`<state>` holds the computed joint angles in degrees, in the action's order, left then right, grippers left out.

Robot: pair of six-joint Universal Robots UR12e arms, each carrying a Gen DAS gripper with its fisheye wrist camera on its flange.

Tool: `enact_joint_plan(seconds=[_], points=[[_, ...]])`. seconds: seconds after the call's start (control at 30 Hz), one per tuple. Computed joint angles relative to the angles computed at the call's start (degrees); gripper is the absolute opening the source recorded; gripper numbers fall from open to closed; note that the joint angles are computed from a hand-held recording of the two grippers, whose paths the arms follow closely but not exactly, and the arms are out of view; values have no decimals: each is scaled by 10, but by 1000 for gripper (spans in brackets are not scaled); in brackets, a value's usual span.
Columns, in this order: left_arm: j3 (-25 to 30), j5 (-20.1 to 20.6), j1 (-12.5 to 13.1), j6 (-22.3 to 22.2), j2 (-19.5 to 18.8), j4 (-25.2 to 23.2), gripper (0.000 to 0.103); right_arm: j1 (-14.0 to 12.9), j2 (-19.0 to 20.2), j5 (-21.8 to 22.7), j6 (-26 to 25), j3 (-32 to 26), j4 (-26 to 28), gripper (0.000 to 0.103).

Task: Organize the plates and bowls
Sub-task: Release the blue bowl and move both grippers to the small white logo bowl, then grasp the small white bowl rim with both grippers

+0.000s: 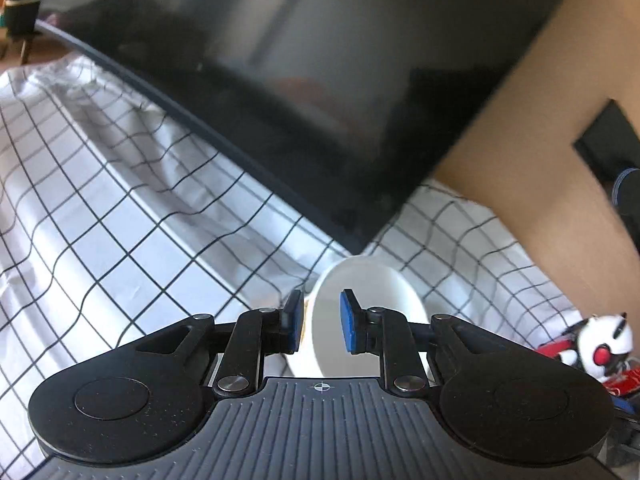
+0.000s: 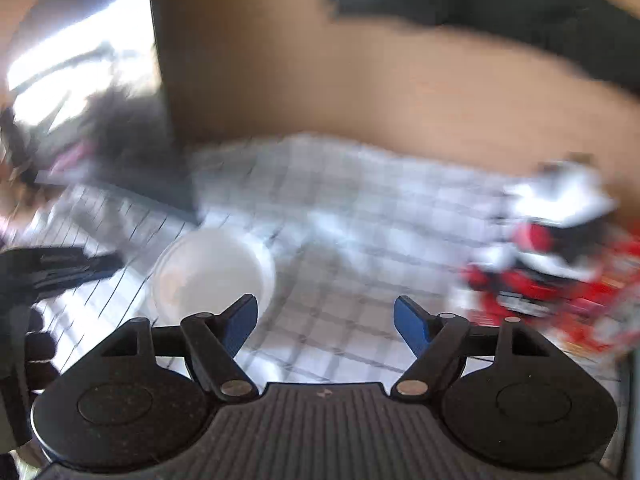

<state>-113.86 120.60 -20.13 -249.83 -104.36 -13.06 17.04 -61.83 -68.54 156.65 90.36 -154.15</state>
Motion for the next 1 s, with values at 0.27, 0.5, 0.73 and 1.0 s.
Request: enact_joint_plan(seconds=[0.27, 0.5, 0.73, 1.0], points=[[7, -69, 27, 60, -27, -3, 22, 47, 98, -52, 75, -113, 115, 68], [7, -129, 48, 82, -55, 5, 22, 59, 153, -66, 129, -172, 199, 37], [25, -174, 53, 111, -61, -14, 18, 53, 133, -47, 119, -151, 197, 8], [65, -158, 25, 150, -57, -1, 18, 23, 68, -45, 118, -90, 129, 8]])
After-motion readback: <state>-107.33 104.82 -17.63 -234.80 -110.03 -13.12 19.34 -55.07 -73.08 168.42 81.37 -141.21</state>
